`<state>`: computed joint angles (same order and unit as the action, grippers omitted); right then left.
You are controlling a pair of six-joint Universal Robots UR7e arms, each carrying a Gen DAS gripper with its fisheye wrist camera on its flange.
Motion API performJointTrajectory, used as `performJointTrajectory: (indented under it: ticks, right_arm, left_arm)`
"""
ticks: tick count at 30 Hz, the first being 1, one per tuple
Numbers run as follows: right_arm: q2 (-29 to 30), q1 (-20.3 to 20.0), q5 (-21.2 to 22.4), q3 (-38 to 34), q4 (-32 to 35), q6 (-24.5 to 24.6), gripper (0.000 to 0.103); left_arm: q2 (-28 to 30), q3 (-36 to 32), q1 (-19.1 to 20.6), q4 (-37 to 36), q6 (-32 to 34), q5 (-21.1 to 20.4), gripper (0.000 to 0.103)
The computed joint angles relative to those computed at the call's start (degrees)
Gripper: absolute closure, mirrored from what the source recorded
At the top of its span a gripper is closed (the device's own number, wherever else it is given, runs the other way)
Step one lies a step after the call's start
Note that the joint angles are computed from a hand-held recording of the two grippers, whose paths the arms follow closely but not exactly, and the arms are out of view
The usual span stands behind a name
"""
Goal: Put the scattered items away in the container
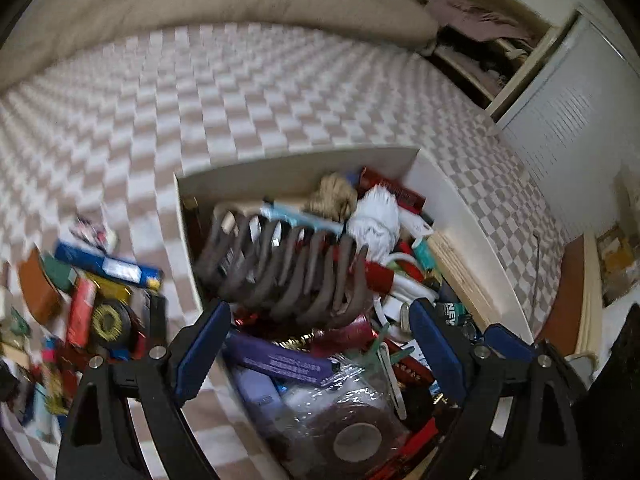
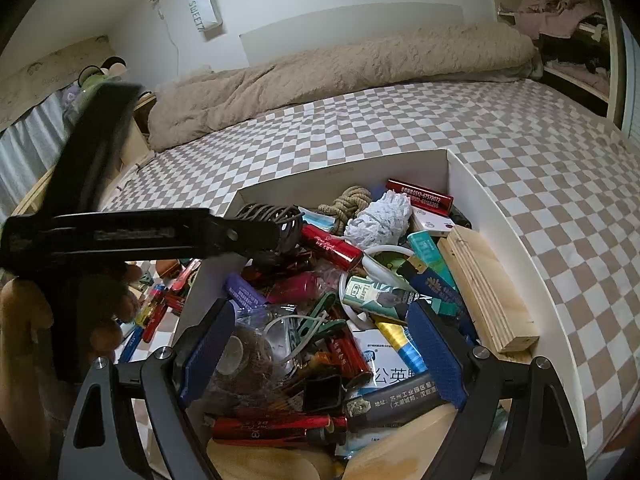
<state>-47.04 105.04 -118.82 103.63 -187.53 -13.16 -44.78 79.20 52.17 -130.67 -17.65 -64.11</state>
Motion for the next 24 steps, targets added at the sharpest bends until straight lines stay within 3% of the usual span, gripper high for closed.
performJointTrajectory:
  ticks: [6, 12, 18, 22, 24]
  right_arm:
    - [-0.07, -0.44, 0.31, 0.03, 0.24, 0.66, 0.015]
    - [0.03, -0.70, 0.42, -0.08, 0.31, 1.02, 0.015]
    - [0.06, -0.76, 0.45, 0.01, 0.53, 0.77, 0.015]
    - [-0.12, -0.75, 0.59, 0.24, 0.13, 0.91, 0.015]
    - [-0.14, -0.74, 0.59, 0.28, 0.09, 1.01, 0.015]
  left_arm:
    - [2.56, -3.74, 0.47, -0.45, -1.15, 0.76, 0.011]
    - [3.88, -5.11, 0.79, -1.98, 1.24, -2.90, 0.011]
    - [3.89, -3.57, 0.23, -3.65, 4.01, 1.57, 0.011]
    - [2.96, -0.83, -0.87, -5.15, 7.35, 8.27, 0.011]
    - [2.19, 0.50, -1.02, -6.31, 9.37, 8.54, 0.011]
